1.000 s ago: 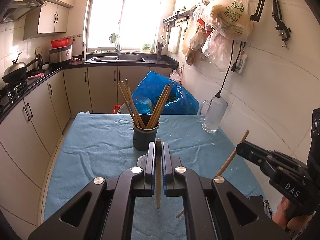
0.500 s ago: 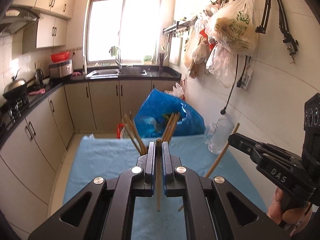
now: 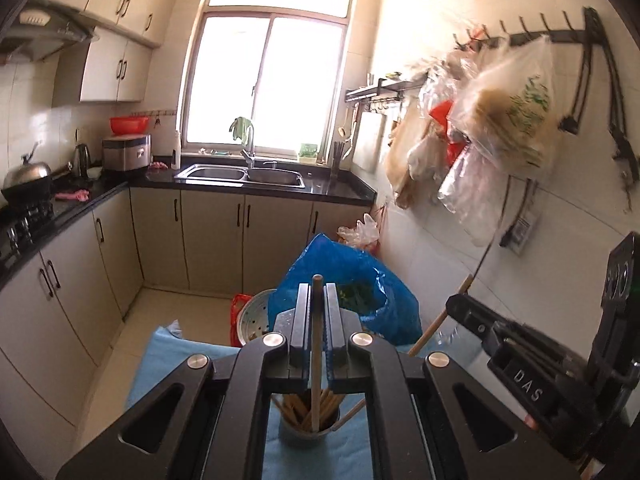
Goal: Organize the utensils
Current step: 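Lower both chopsticks into the cup and open both grippers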
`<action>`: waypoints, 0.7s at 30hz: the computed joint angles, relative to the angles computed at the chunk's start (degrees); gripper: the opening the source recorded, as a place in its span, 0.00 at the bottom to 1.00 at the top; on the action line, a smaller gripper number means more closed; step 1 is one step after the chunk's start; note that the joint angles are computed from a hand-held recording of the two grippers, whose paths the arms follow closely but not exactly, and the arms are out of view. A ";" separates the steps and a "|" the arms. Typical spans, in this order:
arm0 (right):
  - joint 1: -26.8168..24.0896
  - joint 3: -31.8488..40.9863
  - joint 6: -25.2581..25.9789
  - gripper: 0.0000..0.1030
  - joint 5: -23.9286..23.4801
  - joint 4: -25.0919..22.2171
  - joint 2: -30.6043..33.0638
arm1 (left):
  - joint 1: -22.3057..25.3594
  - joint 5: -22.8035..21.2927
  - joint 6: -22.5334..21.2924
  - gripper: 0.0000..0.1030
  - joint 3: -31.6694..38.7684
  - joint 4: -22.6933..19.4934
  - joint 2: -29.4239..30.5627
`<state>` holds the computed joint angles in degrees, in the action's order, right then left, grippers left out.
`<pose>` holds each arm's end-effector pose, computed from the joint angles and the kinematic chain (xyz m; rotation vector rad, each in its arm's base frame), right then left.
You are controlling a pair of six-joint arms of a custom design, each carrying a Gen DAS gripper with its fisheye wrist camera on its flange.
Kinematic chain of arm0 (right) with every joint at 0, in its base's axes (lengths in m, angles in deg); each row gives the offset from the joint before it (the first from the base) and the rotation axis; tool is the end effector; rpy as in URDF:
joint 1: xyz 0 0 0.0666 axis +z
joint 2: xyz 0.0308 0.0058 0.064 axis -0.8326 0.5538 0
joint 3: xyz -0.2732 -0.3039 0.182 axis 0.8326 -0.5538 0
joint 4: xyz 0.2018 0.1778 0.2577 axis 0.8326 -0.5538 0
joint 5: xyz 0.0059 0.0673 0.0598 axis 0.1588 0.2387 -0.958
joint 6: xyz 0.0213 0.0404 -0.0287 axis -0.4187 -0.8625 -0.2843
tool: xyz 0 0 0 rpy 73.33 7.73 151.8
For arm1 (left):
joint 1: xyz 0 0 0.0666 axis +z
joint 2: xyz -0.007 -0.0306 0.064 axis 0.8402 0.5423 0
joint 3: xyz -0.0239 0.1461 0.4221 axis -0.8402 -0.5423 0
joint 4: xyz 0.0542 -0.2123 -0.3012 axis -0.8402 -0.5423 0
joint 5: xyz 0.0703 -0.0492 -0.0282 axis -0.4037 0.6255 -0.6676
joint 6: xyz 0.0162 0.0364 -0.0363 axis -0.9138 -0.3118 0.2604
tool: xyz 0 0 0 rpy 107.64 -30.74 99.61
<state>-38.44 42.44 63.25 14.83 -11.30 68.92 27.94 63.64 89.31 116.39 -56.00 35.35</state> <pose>0.4730 0.1478 0.6486 0.1370 1.9452 0.3249 0.5129 -0.2833 0.6687 0.2036 1.9811 -0.3850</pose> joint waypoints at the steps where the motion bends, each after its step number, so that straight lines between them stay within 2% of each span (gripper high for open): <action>1: -0.36 0.63 -0.20 0.05 -0.41 -0.07 1.09 | 0.29 0.18 0.67 0.05 0.12 0.24 0.79; 4: -1.12 0.46 -0.84 0.05 -0.91 0.69 3.04 | 1.12 1.52 2.39 0.05 -1.35 0.78 2.21; 10: -2.20 -2.23 -2.31 0.05 -2.89 0.89 5.01 | 2.36 2.36 3.16 0.05 -6.64 3.61 2.65; 14: -2.78 -2.83 -2.40 0.06 -4.83 -0.63 5.76 | 3.44 4.25 4.53 0.05 -8.12 3.98 2.72; 17: -3.32 -2.42 -2.49 0.06 -6.60 -2.42 6.35 | 3.78 4.45 3.98 0.05 -8.66 3.85 2.56; 19: -3.48 -2.59 -2.76 0.07 -6.99 -2.66 6.34 | 3.86 4.69 4.33 0.10 -8.41 3.30 2.67; 21: -3.54 -2.09 -3.16 0.09 -7.99 -3.76 6.56 | 3.90 4.64 4.69 0.30 -8.54 3.17 2.41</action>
